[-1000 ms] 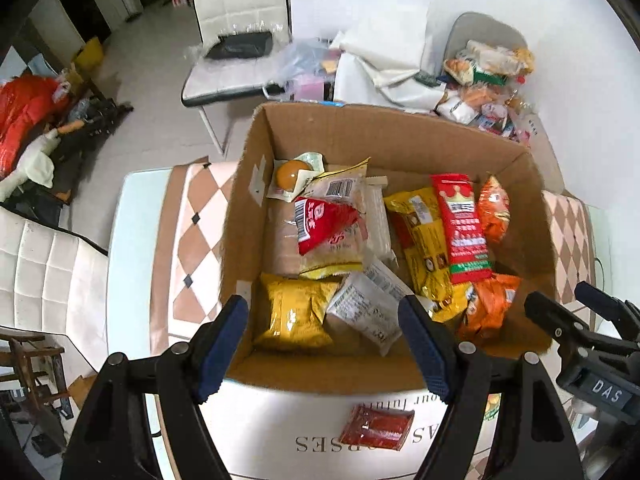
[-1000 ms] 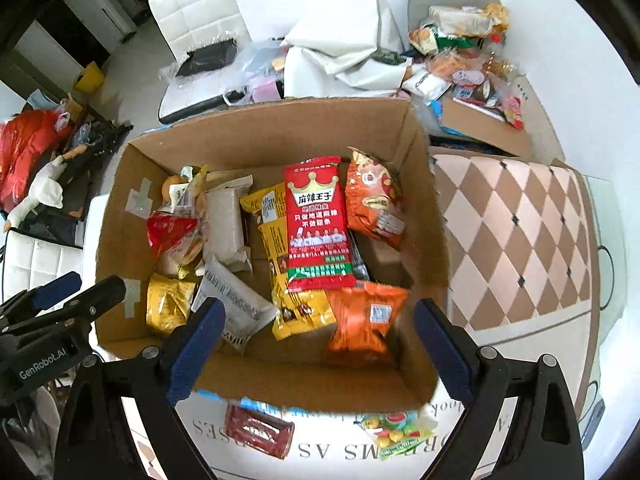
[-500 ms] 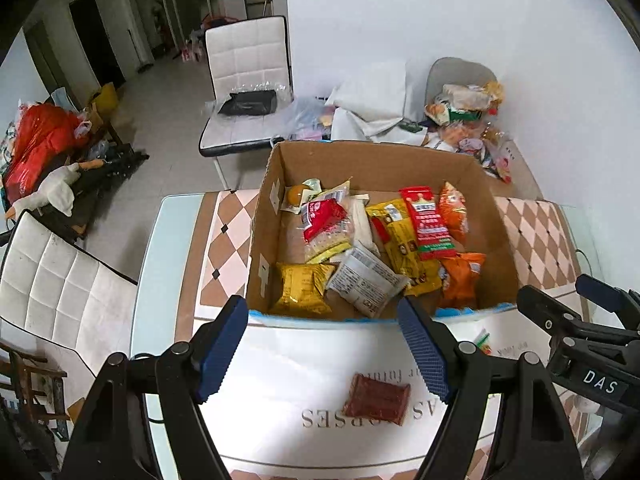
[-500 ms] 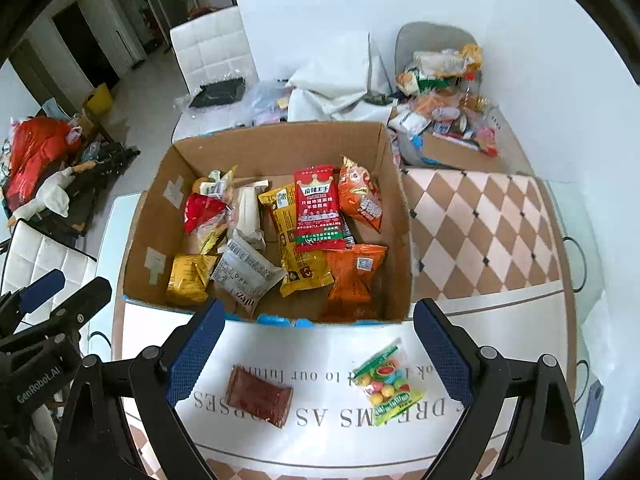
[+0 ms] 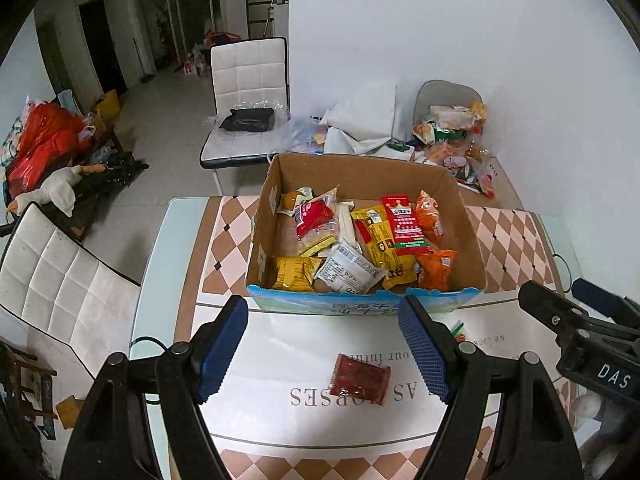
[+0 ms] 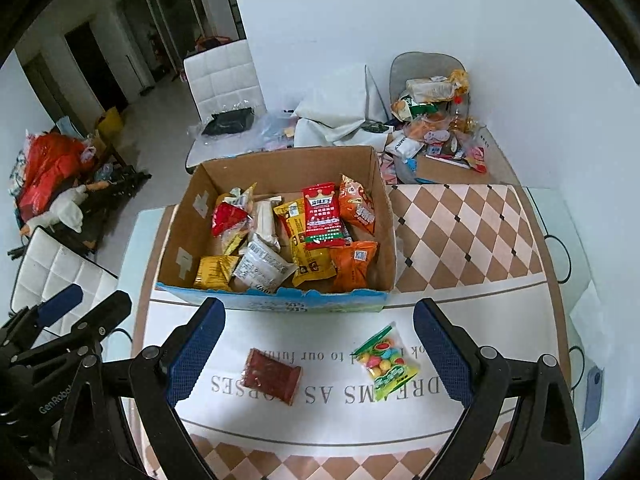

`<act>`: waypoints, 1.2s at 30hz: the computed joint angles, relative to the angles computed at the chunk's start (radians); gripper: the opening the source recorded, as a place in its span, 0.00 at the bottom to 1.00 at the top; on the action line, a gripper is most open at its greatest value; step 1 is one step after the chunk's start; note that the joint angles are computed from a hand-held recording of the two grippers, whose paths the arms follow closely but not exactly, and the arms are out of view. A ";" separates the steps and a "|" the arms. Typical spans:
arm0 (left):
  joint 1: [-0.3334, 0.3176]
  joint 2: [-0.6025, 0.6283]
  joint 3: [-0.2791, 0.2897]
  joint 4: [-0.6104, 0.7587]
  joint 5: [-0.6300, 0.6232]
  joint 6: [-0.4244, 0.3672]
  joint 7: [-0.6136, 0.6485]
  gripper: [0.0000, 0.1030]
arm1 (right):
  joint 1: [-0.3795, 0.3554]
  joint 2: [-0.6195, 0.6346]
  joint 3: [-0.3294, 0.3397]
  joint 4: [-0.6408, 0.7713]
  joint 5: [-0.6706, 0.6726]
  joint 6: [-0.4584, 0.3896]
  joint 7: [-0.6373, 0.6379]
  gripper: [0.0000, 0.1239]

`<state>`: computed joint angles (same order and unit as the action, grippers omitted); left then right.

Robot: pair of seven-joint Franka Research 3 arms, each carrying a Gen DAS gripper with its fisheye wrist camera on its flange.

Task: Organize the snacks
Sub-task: 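Grasp the dark red packet with left tool while right grasps candy bag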

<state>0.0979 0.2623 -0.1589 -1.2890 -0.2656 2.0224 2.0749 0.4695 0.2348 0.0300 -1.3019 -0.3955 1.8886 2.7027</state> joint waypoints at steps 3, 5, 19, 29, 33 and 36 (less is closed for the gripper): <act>-0.003 0.002 0.002 0.003 0.007 -0.034 -0.025 0.74 | -0.010 -0.051 0.001 -0.080 0.019 0.039 0.044 0.78; -0.006 0.009 0.004 0.003 0.017 -0.060 -0.045 0.74 | -0.027 -0.091 0.005 -0.150 0.042 0.069 0.079 0.79; -0.018 0.297 -0.014 0.174 0.021 -0.517 -0.441 0.74 | -0.192 -0.221 0.022 -0.620 0.341 0.286 0.071 0.79; -0.080 0.278 -0.010 -0.012 0.142 -0.318 -0.666 0.74 | -0.200 -0.178 0.021 -0.666 0.382 0.304 -0.004 0.79; -0.117 0.237 -0.013 -0.095 0.236 -0.247 -0.638 0.74 | -0.196 -0.170 0.022 -0.691 0.412 0.320 -0.025 0.79; -0.122 0.185 -0.018 -0.174 0.277 -0.215 -0.574 0.74 | -0.195 -0.167 0.022 -0.706 0.432 0.326 -0.045 0.79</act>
